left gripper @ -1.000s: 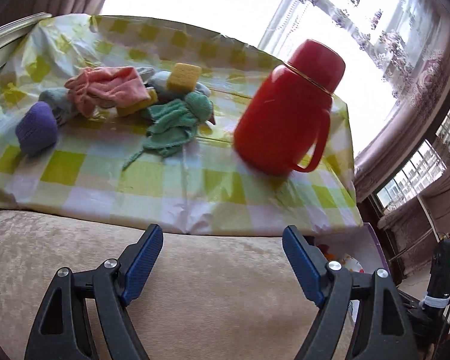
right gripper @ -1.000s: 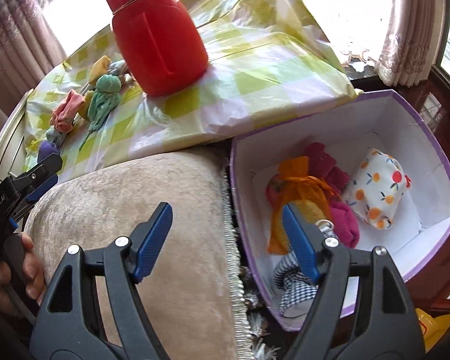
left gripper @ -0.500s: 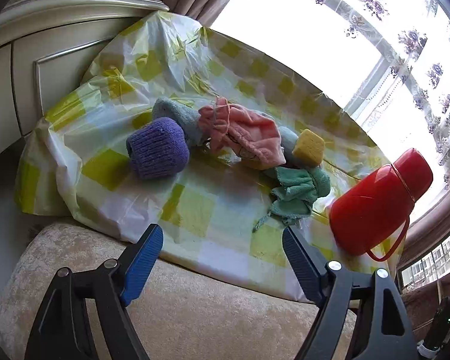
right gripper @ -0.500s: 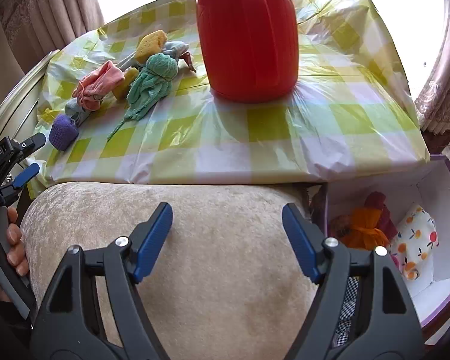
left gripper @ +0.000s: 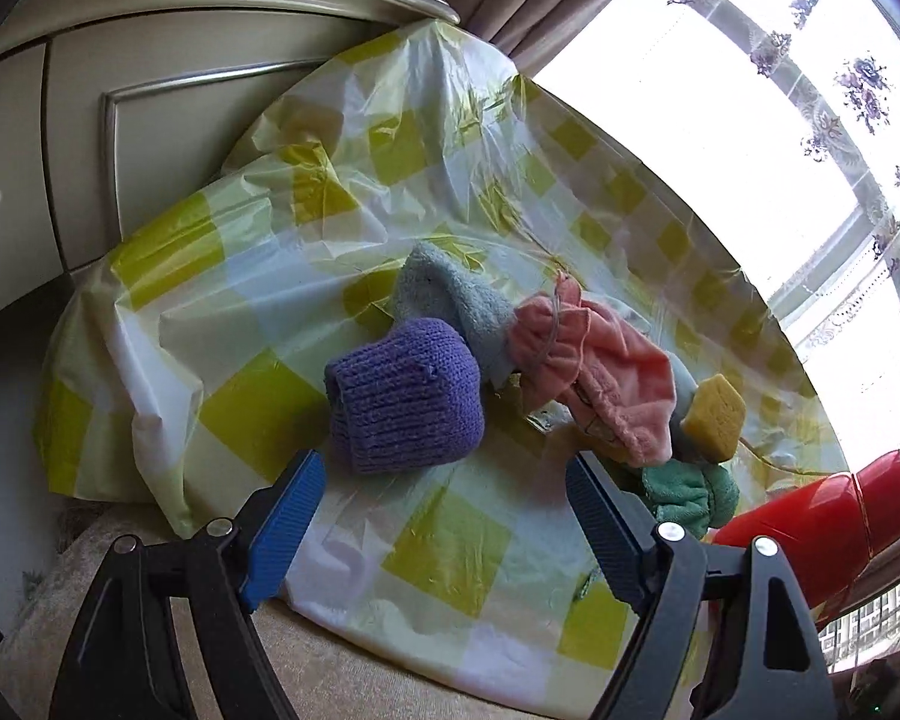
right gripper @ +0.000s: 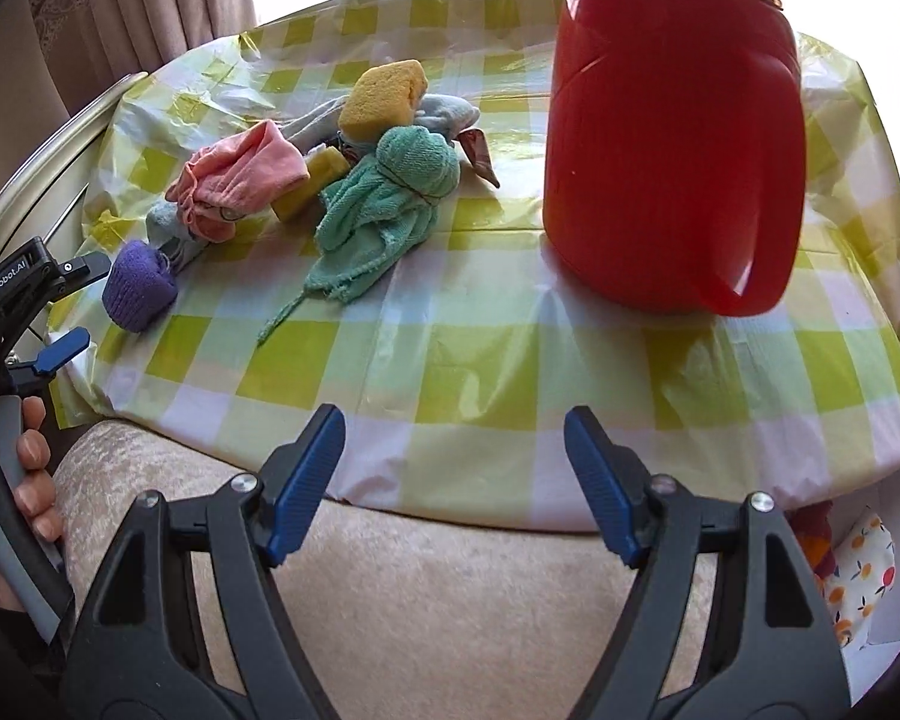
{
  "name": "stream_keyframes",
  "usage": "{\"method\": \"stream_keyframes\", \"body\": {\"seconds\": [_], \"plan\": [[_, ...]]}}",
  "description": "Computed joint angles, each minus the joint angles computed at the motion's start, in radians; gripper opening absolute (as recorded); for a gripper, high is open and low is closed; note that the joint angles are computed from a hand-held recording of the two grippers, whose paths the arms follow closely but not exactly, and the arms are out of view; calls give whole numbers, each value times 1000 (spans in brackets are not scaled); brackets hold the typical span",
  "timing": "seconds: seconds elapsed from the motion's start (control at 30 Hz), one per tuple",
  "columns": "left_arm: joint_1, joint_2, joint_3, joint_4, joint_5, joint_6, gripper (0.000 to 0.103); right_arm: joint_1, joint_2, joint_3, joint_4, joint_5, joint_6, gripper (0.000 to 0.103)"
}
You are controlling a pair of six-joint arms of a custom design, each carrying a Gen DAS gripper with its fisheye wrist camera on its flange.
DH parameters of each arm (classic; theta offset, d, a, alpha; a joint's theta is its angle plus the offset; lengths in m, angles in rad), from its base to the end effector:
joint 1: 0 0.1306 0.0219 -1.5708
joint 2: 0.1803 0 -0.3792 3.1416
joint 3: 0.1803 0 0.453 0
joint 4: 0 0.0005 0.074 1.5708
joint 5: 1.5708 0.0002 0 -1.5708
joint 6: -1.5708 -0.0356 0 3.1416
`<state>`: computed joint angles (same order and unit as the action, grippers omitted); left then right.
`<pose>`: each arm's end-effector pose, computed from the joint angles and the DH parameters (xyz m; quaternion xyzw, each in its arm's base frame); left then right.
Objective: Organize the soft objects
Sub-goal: 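Grasp the purple knitted sock with the left tool while the right tool grasps the yellow sponge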
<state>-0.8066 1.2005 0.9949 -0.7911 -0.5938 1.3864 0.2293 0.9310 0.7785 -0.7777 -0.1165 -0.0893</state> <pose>0.3253 -0.3113 0.3235 -0.3415 0.8552 -0.1127 0.3733 0.3562 0.0869 0.3139 -0.0845 0.9439 0.1044 0.3016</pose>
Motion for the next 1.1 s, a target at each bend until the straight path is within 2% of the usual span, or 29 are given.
{"method": "stream_keyframes", "body": {"seconds": [0.23, 0.47, 0.57, 0.6, 0.7, 0.93, 1.07, 1.1], "plan": [[50, 30, 16, -24, 2, 52, 86, 51, 96, 74, 125, 43, -70, 79], [98, 102, 54, -47, 90, 50, 86, 103, 205, 161, 291, 161, -100, 86], [104, 120, 53, -39, 106, 47, 85, 115, 270, 212, 322, 207, -90, 86], [98, 126, 59, -47, 90, 40, 84, 116, 292, 228, 328, 222, -90, 86], [90, 132, 62, -43, 81, 21, 71, 115, 345, 266, 344, 239, -109, 87], [85, 130, 56, -39, 65, 16, 68, 131, 448, 334, 353, 295, -105, 87], [79, 133, 57, -36, 52, 11, 66, 150, 492, 362, 360, 334, -66, 87], [78, 133, 57, -35, 50, 8, 66, 155, 498, 364, 367, 344, -52, 82]]}}
